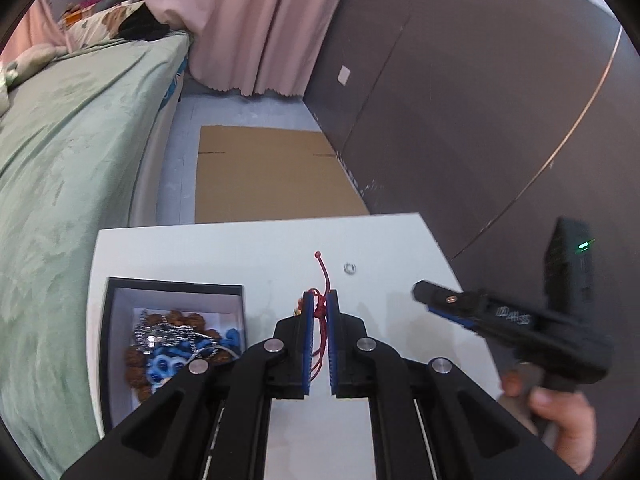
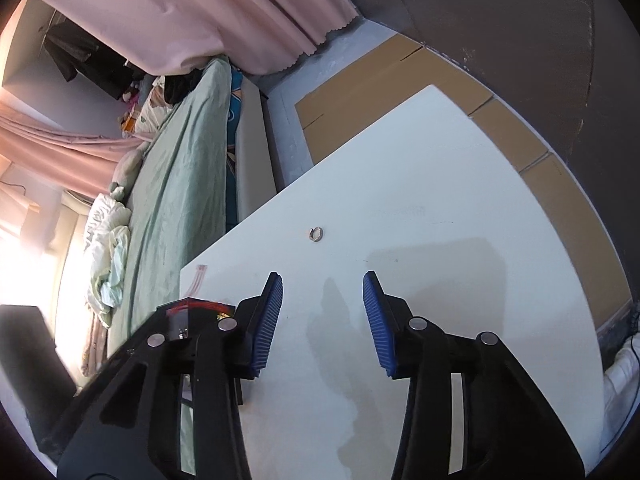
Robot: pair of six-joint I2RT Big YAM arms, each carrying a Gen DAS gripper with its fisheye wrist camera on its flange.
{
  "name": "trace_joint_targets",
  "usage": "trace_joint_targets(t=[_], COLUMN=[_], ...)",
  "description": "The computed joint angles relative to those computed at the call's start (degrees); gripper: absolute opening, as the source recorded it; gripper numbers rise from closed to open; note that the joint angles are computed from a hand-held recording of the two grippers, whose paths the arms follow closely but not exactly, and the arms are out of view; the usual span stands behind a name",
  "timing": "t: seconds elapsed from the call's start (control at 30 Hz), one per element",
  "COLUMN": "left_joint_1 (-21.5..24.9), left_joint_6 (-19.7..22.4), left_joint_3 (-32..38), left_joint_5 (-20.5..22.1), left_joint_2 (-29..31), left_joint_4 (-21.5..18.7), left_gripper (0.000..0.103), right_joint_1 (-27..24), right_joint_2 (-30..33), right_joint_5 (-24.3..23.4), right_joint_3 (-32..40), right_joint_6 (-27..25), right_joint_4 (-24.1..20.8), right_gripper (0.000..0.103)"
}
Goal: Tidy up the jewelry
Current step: 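Carry the red bracelet into the box with the left tool while the right tool grasps the silver ring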
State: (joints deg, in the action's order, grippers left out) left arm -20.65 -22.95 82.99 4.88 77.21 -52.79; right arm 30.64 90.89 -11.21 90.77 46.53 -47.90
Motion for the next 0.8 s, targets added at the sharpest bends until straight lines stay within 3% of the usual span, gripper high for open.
trace_joint_targets(t=[0.23,0.33,0.8], left_joint_1=[4.29,6.0,10.57], left_joint_6=[-2.28,-2.38,-2.59], left_joint_3=[-3.27,-3.96,-6.55], left_joint_5=[3.07,4.13,7.02], left_joint_2=[-4.92,-6.21,-7.46], left_joint_4=[0.86,0.78,0.1], left_gripper=[0.004,0.004,0.004], right_joint_1=[1.84,2.21,2.75], right_joint_2=[4.97,6.4,11.67], right_joint_5=[3.32,4.09,9.27], right_joint_3=[4.93,6.14,10.82], right_joint_6=[-2.4,-2.83,-2.77], right_joint_4=[-2.56,-2.48,-3.68], right_gripper=[0.043,0.037,0.034])
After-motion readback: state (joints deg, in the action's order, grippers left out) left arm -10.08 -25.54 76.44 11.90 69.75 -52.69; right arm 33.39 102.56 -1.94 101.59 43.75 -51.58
